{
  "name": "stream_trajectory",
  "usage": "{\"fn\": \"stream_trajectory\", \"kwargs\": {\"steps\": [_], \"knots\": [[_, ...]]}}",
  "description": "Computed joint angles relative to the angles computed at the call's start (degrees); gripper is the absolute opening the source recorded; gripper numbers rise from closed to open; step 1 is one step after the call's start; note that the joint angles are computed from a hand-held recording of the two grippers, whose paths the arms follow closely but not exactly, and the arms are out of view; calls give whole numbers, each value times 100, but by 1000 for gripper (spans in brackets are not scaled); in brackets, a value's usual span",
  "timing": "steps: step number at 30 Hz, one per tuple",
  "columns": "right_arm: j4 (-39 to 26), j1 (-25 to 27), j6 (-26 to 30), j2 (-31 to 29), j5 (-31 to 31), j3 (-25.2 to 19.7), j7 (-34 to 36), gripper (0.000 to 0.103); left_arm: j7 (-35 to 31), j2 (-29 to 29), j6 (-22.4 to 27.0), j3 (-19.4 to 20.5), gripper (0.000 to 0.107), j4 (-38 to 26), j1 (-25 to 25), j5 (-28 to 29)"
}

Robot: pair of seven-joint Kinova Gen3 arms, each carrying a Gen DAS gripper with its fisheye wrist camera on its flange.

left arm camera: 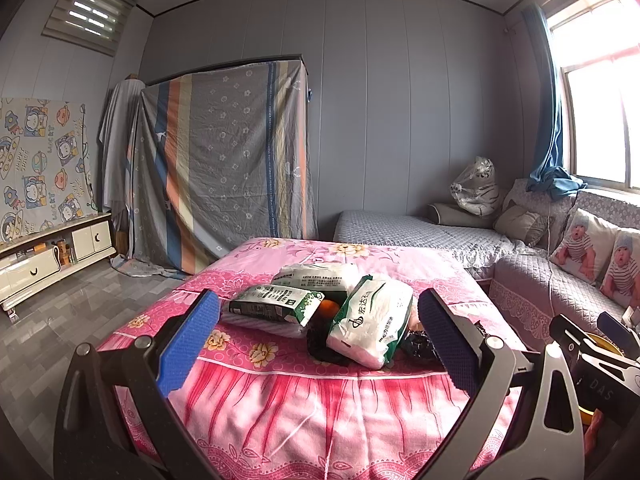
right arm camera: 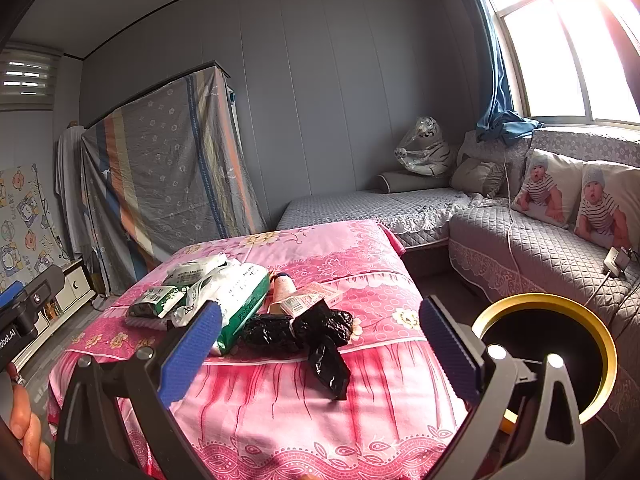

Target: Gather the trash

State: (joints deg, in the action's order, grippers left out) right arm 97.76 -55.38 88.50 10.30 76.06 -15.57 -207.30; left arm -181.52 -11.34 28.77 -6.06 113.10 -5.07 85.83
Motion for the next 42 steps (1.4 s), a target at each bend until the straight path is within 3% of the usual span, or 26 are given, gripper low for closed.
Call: {"fn": "stream_trajectory", "kwargs": {"steps": [9, 14, 16, 18, 20, 24, 26, 29, 32, 34, 37, 40, 42], "knots": [[-40, 4, 42, -8, -41, -3, -12, 95, 106, 3, 12, -28, 95, -23, 27, -114], [-87, 20, 187, -28, -58, 29, -94, 95, 449, 65, 207, -90, 95, -117, 13, -502], [-99, -141, 289, -40, -47, 242, -95, 95, 815, 130, 398, -141, 95, -230, -12, -878], [-7, -534, 210, -129, -17, 758, -97, 95, 1040, 172, 484, -160, 95, -294, -32, -1080], [105, -587, -39, -280, -15, 968, 16, 95, 1162, 232, 792, 63, 95, -352, -433, -1113], [234, 315, -971, -679, -338, 619, 329, 95, 887, 375, 1614, 468, 95, -367, -1270, -830], [227, 846, -1437, -783, -550, 444, 667, 95, 531, 503, 2080, 196, 95, -375, -1155, -595], [140, 1612, -2136, -863, -1049, 185, 1366, 95, 126, 713, 2779, -516, 95, -461, -554, -460], [39, 2026, -2627, -794, -1500, 156, 2065, 95, 484, 990, 3225, -423, 95, -859, -598, -930], [-91, 2513, -2653, -559, -1606, -297, 2531, 95, 885, 1172, 3145, -125, 95, -1167, -751, -1311], [-291, 3249, -2550, -194, -1545, -1078, 3230, 95, 985, 1316, 2540, 297, 95, -1269, -933, -1335], [-413, 4045, -2947, 9, -1702, -1670, 3929, 95, 366, 1292, 1841, -3, 95, -1211, -594, -1121], [-545, 4572, -2966, 222, -1678, -2198, 4395, 95, -44, 1335, 1375, 76, 95, -1220, -558, -1028]]}}
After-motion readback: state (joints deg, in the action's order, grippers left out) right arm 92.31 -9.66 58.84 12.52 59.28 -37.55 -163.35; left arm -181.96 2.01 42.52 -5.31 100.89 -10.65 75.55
